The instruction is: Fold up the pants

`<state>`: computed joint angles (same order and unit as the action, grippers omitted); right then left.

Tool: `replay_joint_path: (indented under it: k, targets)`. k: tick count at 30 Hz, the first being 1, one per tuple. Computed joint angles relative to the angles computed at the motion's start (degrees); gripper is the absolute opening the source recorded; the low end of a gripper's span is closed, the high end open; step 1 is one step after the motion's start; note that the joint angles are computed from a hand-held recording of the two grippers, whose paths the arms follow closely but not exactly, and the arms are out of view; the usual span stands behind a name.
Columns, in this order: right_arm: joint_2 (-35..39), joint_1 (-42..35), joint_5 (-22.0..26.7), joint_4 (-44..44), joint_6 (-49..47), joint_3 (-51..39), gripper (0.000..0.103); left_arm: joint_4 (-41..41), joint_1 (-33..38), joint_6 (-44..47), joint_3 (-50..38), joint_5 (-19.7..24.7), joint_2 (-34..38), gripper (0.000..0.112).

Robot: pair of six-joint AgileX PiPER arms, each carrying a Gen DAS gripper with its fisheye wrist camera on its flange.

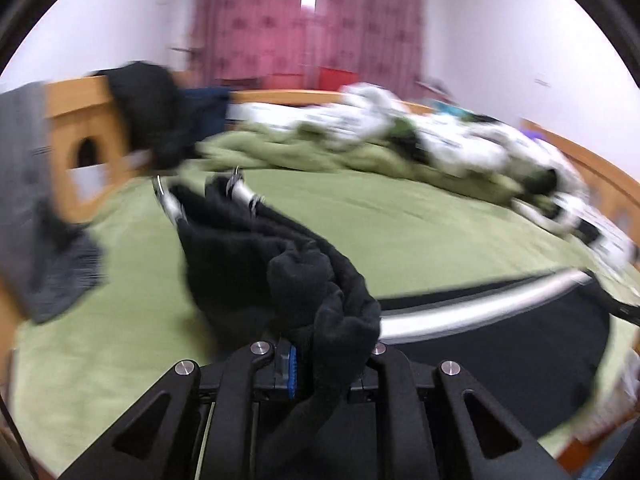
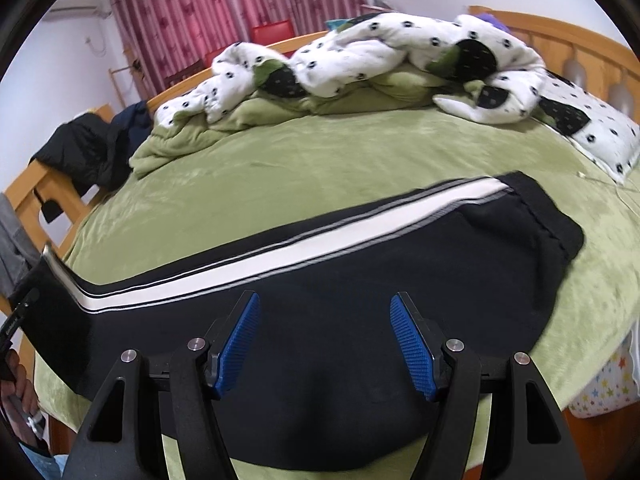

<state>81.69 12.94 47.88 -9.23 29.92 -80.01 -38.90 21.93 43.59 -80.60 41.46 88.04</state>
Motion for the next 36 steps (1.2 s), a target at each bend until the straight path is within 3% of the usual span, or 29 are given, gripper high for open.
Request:
replay_joint_path:
  k: [4,8,11,12,13,15,16,18,21,24,28,30,32,35,36]
  targets:
    - [-5.05,-4.33,-2.43,0.21,-1.87,6.20,0.067,2.88,-15.15,-6.60,7.75,-4.60,-0.88,0.014]
    - [-7.64,-9.99,-3.84,5.22,-6.71,10.04,0.067,-3.98,-23.96,-5.82,13.36,-4.90,4.84,0.014]
    - [-8.19,-12.62,-3.75,8.12,-9.47,11.33,0.067,-1.14,-29.30,-7.45,20.62,-14.77,2.39,0.014]
    - [-8.17,-12.61,-3.73,7.97,-9.41,11.48,0.067,-1.42,-29.40,-5.23,21.91,-15.04,0.95,0.015]
    - [-8.23,-12.50,-3.82,7.69,-9.61,11.78,0.067,-2.14,-28.40,-3.69,21.84,-13.02,0.36,0.019]
    - [-8.32,-11.65,-4.19,7.30,-10.03,12.29,0.067,-4.45,-24.37,-0.45,19.86,-4.06,-0.26,0.040]
    - [-8.69,-11.59,-4.40,7.61,-10.74,12.84,0.067,-5.61,-22.03,1.24,19.87,-0.76,-1.40,0.044]
    - [-8.30,-10.35,-4.48,7.42,-11.18,12.72,0.067,-7.72,-17.04,5.78,21.61,1.65,-5.09,0.061]
    - [-6.91,-8.63,-4.54,9.72,-13.04,11.39,0.067,-11.86,-6.78,15.36,26.12,4.14,-11.30,0.065]
    - [-3.75,-6.18,-3.30,13.11,-15.40,8.05,0.067,-10.87,1.48,17.94,24.39,7.89,-10.89,0.067]
    - [1.91,-0.81,-0.30,16.89,-15.54,2.67,0.063,-3.87,7.56,18.66,24.57,3.20,-10.13,0.067]
    - [4.97,4.24,0.17,14.25,-13.22,-0.12,0.057,-5.38,11.63,23.09,25.03,3.98,-8.85,0.067]
    - [7.37,7.64,-0.41,13.38,-12.40,-1.74,0.057,-5.16,14.10,24.48,24.45,5.72,-6.61,0.067]
    - [11.17,10.30,-0.13,13.38,-11.66,-3.68,0.056,-5.59,14.14,24.81,25.17,4.35,-4.64,0.067]
    - [13.21,11.04,0.53,12.87,-10.60,-4.96,0.051,-6.34,14.20,24.95,25.41,3.90,-4.08,0.067]
